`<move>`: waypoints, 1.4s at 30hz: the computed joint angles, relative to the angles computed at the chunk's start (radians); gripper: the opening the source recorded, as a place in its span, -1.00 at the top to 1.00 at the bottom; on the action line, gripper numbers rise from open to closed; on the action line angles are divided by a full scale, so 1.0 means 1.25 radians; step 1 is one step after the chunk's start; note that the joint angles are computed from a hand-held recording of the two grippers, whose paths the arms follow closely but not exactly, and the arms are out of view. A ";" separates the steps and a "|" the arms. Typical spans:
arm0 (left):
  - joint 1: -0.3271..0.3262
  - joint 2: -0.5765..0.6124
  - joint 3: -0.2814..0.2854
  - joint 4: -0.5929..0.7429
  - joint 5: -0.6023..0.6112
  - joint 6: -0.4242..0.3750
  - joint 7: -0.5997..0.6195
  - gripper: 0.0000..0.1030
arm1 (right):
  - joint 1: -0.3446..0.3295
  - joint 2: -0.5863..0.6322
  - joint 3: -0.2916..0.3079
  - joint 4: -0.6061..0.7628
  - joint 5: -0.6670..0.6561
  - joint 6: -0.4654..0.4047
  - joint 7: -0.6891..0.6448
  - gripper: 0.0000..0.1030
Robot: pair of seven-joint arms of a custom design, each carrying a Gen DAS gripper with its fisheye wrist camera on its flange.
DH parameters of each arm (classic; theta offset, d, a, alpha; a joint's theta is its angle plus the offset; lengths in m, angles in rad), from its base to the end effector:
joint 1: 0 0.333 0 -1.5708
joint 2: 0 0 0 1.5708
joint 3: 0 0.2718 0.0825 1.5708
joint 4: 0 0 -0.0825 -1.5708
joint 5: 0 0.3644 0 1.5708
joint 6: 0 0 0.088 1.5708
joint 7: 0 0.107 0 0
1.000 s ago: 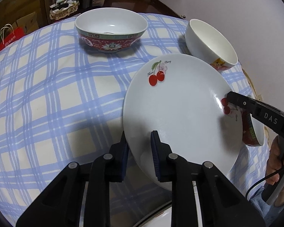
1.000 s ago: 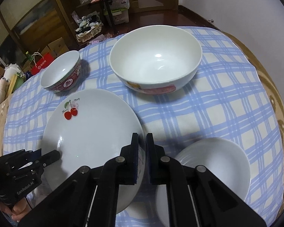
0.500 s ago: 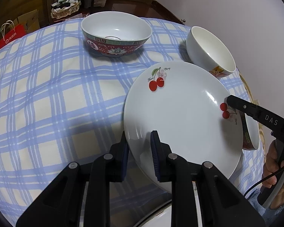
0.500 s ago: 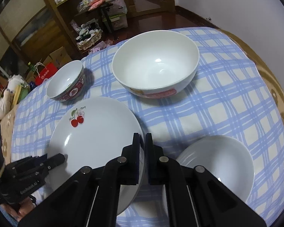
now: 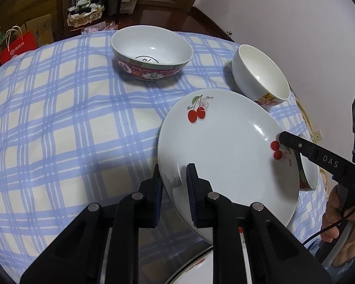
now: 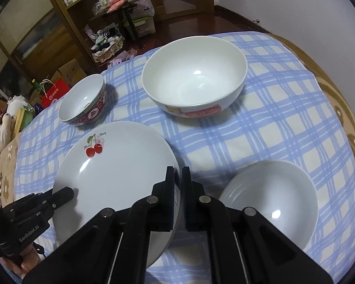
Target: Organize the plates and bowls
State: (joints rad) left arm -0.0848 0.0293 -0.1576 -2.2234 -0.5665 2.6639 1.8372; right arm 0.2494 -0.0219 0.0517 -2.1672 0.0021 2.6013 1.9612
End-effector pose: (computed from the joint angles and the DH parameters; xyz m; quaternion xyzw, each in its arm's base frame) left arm 0.5337 -0.1157 0.3704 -0.6630 0.7001 -0.2645 0.0152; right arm 0.5285 0.1642 0.4204 -0.6569 0.7193 -0.0960 0.2046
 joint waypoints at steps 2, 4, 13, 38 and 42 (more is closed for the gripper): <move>0.001 -0.007 0.002 -0.006 0.006 0.003 -0.002 0.64 | 0.002 -0.004 0.002 -0.003 -0.002 0.001 0.001 0.87; 0.000 -0.013 0.002 -0.010 0.014 0.005 -0.004 0.64 | 0.003 -0.007 0.003 -0.005 -0.007 0.002 0.003 0.87; -0.006 -0.028 0.002 -0.021 0.038 -0.005 -0.012 0.64 | 0.006 -0.035 0.000 -0.022 0.014 -0.007 -0.003 0.87; -0.030 -0.361 0.026 -0.243 0.129 -0.109 -0.068 0.63 | 0.066 -0.350 0.031 -0.219 -0.048 -0.097 0.152 0.89; -0.028 -0.417 0.029 -0.283 0.137 -0.121 -0.068 0.63 | 0.084 -0.398 0.042 -0.247 -0.060 -0.120 0.184 0.89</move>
